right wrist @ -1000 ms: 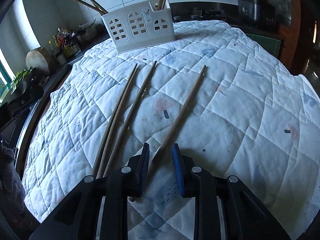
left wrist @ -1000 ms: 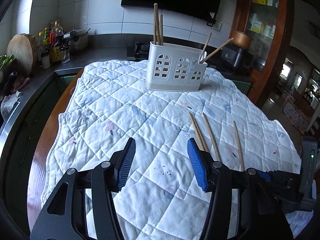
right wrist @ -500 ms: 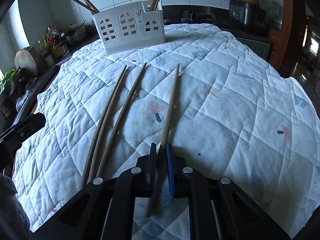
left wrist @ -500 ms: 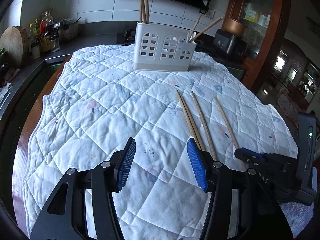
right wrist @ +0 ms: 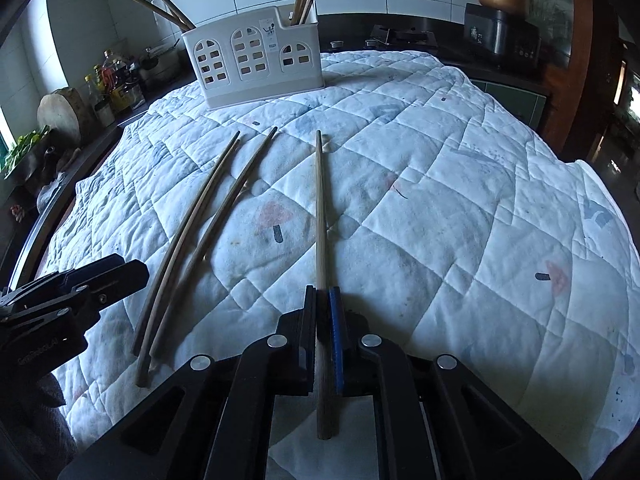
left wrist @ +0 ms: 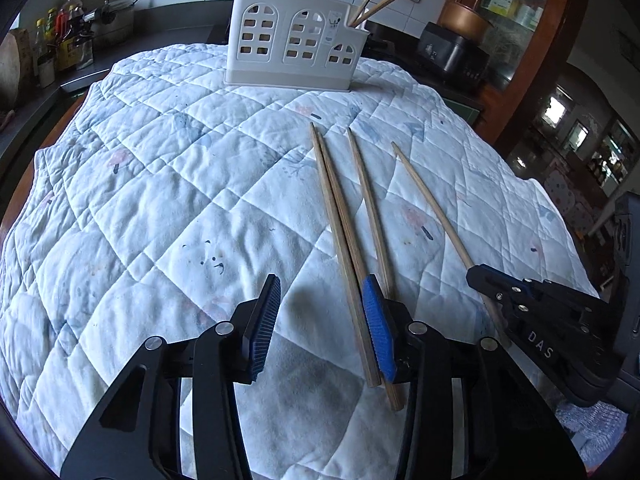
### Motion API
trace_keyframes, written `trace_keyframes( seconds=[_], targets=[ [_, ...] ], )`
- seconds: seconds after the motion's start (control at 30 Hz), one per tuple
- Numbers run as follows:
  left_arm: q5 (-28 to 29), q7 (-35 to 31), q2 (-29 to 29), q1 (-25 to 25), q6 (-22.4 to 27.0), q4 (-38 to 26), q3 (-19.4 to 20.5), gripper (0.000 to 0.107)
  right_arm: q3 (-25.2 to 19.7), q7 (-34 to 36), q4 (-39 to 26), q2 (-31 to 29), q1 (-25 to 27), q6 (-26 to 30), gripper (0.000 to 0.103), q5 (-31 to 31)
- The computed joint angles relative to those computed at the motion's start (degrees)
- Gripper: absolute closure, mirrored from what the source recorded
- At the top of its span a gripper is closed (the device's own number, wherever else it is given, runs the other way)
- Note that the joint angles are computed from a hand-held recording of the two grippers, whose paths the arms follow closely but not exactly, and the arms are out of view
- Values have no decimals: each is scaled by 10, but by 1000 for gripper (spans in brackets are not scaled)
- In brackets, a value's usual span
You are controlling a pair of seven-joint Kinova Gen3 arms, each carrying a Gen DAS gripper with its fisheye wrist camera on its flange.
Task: Organize utensils
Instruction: 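Move both tools to the loose chopsticks and close each on one chopstick, then lift the chopsticks with both tools and carry them above the white holder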
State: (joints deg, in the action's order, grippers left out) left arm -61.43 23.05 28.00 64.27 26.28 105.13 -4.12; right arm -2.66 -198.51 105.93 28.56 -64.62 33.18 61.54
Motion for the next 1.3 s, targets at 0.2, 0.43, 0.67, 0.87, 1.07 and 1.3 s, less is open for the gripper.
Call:
trace_keyframes(
  seconds=[0.2, 0.43, 0.67, 0.87, 1.07, 1.3],
  targets=[
    [60, -59, 18, -13, 33, -36, 20, 70, 5, -27, 20, -6, 1, -26, 96, 39],
    [87, -73, 26, 0, 63, -53, 12, 73, -5, -74, 40, -11, 10, -39, 96, 91],
    [108, -105, 54, 11, 133, -103, 27, 80, -26, -64, 39, -8, 11, -10, 96, 96],
    [95, -92, 60, 18, 150, -105, 20, 92, -38, -74, 49, -14, 17, -10, 96, 105],
    [87, -88, 54, 12, 129, -94, 23, 92, -45, -87, 56, -19, 21, -13, 94, 113],
    [94, -111, 54, 2, 132, -99, 30, 96, -50, -84, 59, -19, 23, -10, 95, 115]
  ],
)
